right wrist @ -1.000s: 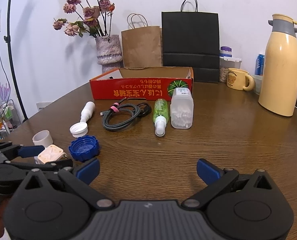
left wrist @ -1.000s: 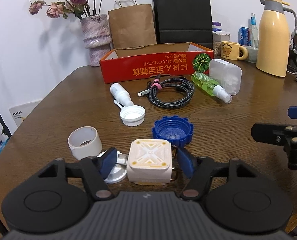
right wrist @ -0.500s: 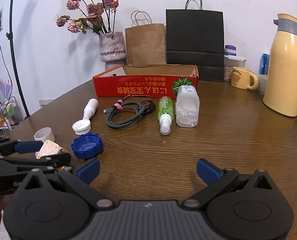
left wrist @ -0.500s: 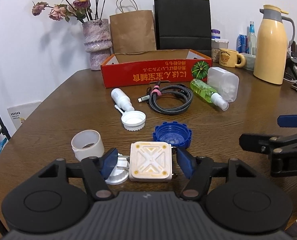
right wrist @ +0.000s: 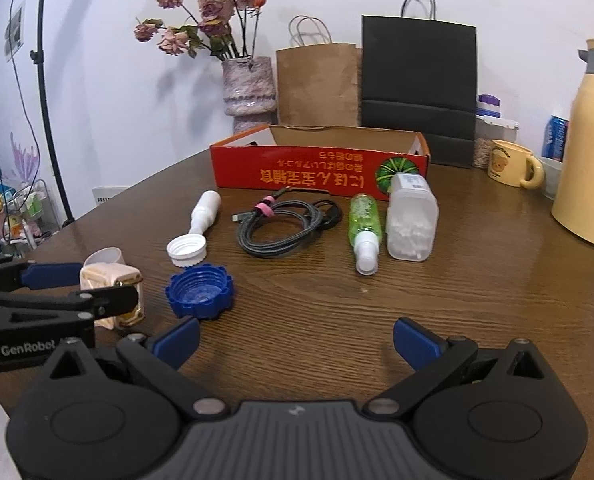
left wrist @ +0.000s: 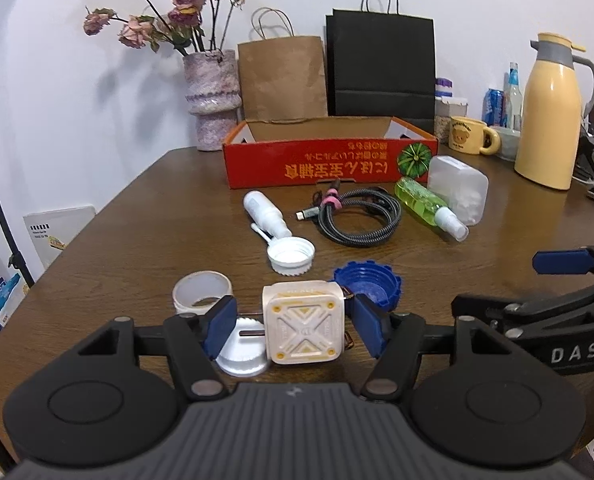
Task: Organize rigid objects
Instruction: 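Close the left gripper on the cream square plug and lift it, then grasp the blue ridged bottle cap with the right gripper while the left gripper holds the plug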
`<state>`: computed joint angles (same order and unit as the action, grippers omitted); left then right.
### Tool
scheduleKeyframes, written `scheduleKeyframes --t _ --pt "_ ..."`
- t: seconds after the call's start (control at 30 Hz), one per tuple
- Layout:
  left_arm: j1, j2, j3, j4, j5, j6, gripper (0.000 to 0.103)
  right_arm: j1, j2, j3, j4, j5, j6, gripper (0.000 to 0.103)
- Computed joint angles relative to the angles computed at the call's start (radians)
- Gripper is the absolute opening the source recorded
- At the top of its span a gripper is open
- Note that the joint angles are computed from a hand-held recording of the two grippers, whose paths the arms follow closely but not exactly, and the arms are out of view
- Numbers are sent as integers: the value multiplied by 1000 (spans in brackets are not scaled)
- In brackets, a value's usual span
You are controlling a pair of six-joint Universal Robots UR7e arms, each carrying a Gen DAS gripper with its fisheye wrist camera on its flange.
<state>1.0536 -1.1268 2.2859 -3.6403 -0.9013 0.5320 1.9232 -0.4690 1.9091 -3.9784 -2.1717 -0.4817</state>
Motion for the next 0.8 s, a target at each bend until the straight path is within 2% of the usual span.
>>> scheduleKeyframes --t 0.57,0.8 --pt "20 -40 -19 -53 5 29 65 14 59 -119 136 26 -52 102" --pt "35 -47 -34 -53 -6 34 65 24 92 -190 193 20 -85 96"
